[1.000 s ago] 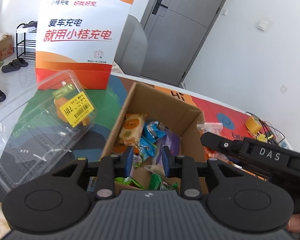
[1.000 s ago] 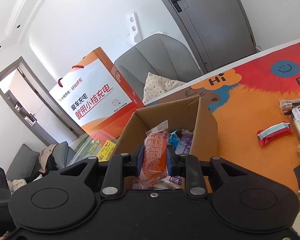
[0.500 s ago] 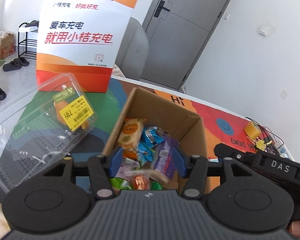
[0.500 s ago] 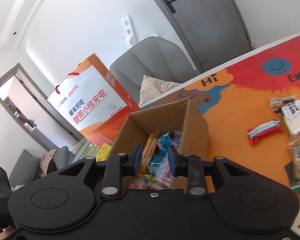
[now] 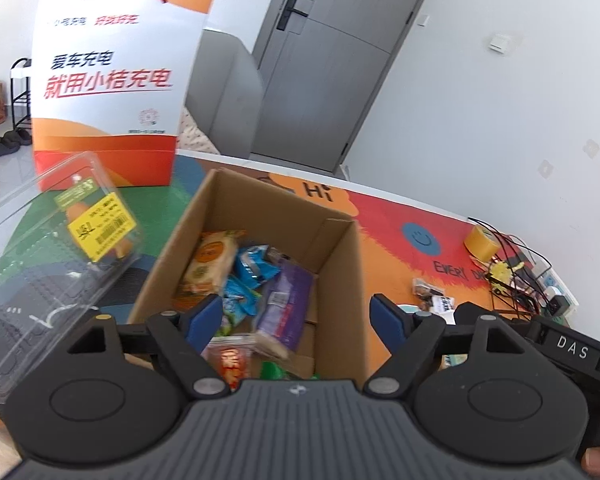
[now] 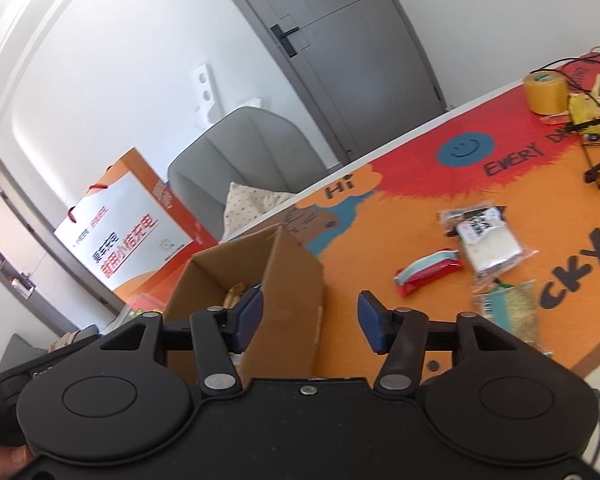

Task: Organize snacks
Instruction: 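Move both tools back toward the remaining snacks on the table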

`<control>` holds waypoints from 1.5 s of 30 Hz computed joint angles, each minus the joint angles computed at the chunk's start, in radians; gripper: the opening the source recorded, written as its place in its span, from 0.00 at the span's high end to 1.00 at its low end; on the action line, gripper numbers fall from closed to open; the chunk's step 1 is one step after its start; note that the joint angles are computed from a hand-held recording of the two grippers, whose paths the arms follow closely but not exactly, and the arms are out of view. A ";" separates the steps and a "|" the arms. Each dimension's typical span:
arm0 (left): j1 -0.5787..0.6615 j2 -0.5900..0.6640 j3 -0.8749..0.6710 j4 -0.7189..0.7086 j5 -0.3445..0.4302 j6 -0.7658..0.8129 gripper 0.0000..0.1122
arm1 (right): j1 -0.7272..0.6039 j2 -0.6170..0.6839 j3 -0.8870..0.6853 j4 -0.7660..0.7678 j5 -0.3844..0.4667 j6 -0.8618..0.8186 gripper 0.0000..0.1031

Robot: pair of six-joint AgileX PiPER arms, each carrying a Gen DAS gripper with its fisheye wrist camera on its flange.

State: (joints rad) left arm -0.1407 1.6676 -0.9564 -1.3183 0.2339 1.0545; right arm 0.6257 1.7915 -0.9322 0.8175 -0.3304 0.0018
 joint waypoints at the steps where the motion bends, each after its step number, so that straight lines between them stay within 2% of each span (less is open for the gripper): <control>1: -0.010 -0.001 0.001 -0.003 -0.003 0.002 0.27 | -0.003 -0.009 0.016 0.002 -0.009 0.004 0.43; 7: -0.079 -0.002 -0.008 0.036 -0.026 -0.049 0.26 | -0.024 -0.066 0.130 -0.027 -0.069 0.066 0.38; 11: -0.123 0.006 -0.012 0.001 -0.045 -0.018 0.26 | -0.047 -0.090 0.184 -0.019 -0.079 0.073 0.38; 15: -0.165 0.027 -0.034 0.071 -0.063 -0.096 0.26 | -0.077 -0.103 0.232 -0.076 -0.087 0.139 0.37; 20: -0.206 0.048 -0.050 0.032 -0.072 -0.053 0.27 | -0.104 -0.095 0.253 -0.103 -0.081 0.158 0.32; 22: -0.229 0.062 -0.065 0.115 -0.088 -0.134 0.27 | -0.113 -0.089 0.254 -0.106 -0.073 0.150 0.30; 26: -0.257 0.101 -0.099 0.226 -0.097 -0.242 0.27 | -0.120 -0.072 0.243 -0.069 -0.059 0.087 0.21; 30: -0.273 0.145 -0.142 0.353 -0.096 -0.361 0.29 | -0.122 -0.050 0.229 -0.031 -0.050 0.025 0.21; 33: -0.277 0.172 -0.171 0.325 -0.090 -0.327 0.29 | -0.128 -0.028 0.217 -0.035 -0.045 0.015 0.21; 36: -0.281 0.199 -0.212 0.427 -0.071 -0.411 0.32 | -0.136 0.003 0.191 -0.017 -0.026 -0.011 0.21; 39: -0.278 0.212 -0.228 0.411 -0.059 -0.380 0.34 | -0.128 0.030 0.152 0.104 -0.016 -0.141 0.21; 41: -0.276 0.223 -0.243 0.482 -0.042 -0.451 0.37 | -0.120 0.042 0.130 0.188 -0.018 -0.231 0.21; 44: -0.273 0.226 -0.242 0.412 -0.038 -0.359 0.38 | -0.113 0.062 0.103 0.236 -0.010 -0.286 0.21; 45: -0.277 0.230 -0.245 0.431 -0.043 -0.371 0.38 | -0.111 0.068 0.093 0.262 -0.009 -0.316 0.21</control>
State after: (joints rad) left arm -0.4175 1.8978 -1.2014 -0.8876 0.1913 0.6835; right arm 0.5147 1.8600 -0.8394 1.0791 -0.3394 -0.3144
